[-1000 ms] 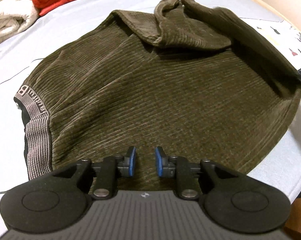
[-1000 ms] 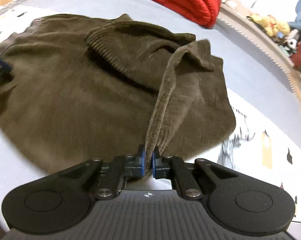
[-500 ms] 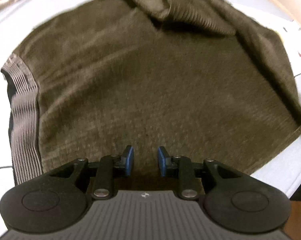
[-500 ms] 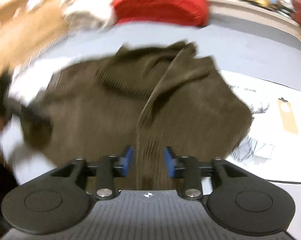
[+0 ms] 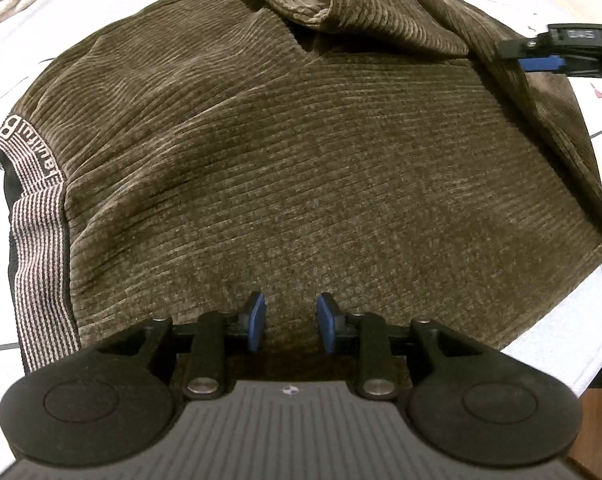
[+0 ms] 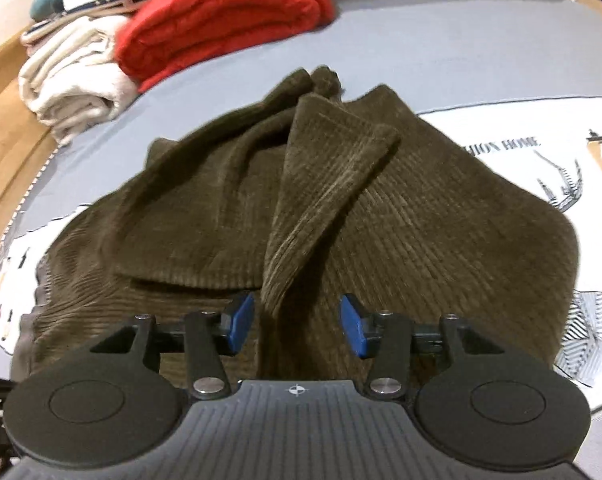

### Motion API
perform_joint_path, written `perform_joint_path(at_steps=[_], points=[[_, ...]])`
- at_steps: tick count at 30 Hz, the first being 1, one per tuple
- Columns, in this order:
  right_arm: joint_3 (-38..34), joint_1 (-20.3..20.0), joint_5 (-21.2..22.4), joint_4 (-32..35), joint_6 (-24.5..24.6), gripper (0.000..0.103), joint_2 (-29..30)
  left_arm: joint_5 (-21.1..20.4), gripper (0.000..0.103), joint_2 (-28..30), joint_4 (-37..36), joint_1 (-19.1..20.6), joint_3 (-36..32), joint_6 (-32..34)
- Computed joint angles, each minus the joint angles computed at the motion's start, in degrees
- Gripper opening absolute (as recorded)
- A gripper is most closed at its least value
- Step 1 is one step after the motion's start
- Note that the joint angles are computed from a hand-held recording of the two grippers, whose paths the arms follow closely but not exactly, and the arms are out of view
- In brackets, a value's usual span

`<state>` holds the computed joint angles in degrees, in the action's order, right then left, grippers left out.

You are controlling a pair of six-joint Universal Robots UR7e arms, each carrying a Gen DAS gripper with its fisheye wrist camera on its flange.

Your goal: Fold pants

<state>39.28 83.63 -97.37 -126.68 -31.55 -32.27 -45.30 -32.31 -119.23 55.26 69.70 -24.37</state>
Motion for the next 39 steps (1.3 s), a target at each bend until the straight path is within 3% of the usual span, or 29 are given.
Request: perform_joint_path(at_steps=[4, 5, 6, 7, 9, 15, 19, 21, 24, 26, 29, 33, 37, 39], points=[[-2.9, 0.2, -1.0, 0.0, 0.1, 0.050, 2.5, 0.2, 0.035, 0.3, 0.1, 0.1, -0.4, 0.6], [-2.9, 0.1, -0.3, -0.3, 0.2, 0.046, 2.6, 0.2, 0.035, 0.5, 0.4, 0.1, -0.8, 0.3], [-3.0, 0.0, 0.7, -0.3, 0.1, 0.025, 2.5, 0.4, 0.035, 0.7, 0.7, 0.1, -1.0, 0.1], [-4.0, -0.2, 2.6, 1.1, -0.1, 0.011, 2.7, 0.5, 0.035, 0.8, 0.9, 0.0, -1.2, 0.0], [-2.3, -0.6, 5.4, -1.0, -0.9, 0.008, 1.4, 0.8, 0.035, 1.2, 1.0, 0.0, -1.6, 0.0], [3.9, -2.6, 11.5, -8.6, -1.0, 0.008, -5.4, 1.3, 0.035, 1.2, 0.3, -0.1, -1.1, -0.3], [9.2, -5.8, 12.5, -15.3, 1.1, 0.008, -12.2, 1.8, 0.035, 1.2, 0.3, -0.3, -0.8, 0.1], [12.1, -7.4, 9.4, -18.9, 1.3, 0.007, -15.0, 1.9, 0.035, 1.0, 0.2, -0.4, -0.6, 0.2], [15.0, -10.0, 0.9, -20.1, 3.2, 0.007, -18.5, 2.3, 0.035, 1.2, 0.9, -0.6, -0.9, -0.1], [15.4, -11.6, -4.9, -16.5, 6.3, 0.007, -19.9, 2.8, 0.035, 1.5, 1.6, -0.6, -1.2, -0.3], [15.6, -13.3, -9.4, -8.3, 10.9, 0.007, -21.4, 3.5, 0.036, 2.2, 2.9, -0.7, -2.4, -0.9], [15.1, -15.4, -4.0, -2.6, 16.7, 0.014, -22.2, 4.1, 0.037, 2.8, 4.0, -0.7, -3.3, -1.8], [10.7, -17.1, 3.2, -1.7, 26.4, 0.031, -19.8, 4.2, 0.037, 2.9, 4.0, -0.7, -3.4, -2.0], [8.3, -17.5, 5.3, -1.5, 29.6, 0.033, -18.2, 4.1, 0.037, 2.8, 3.8, -0.7, -3.2, -2.0]])
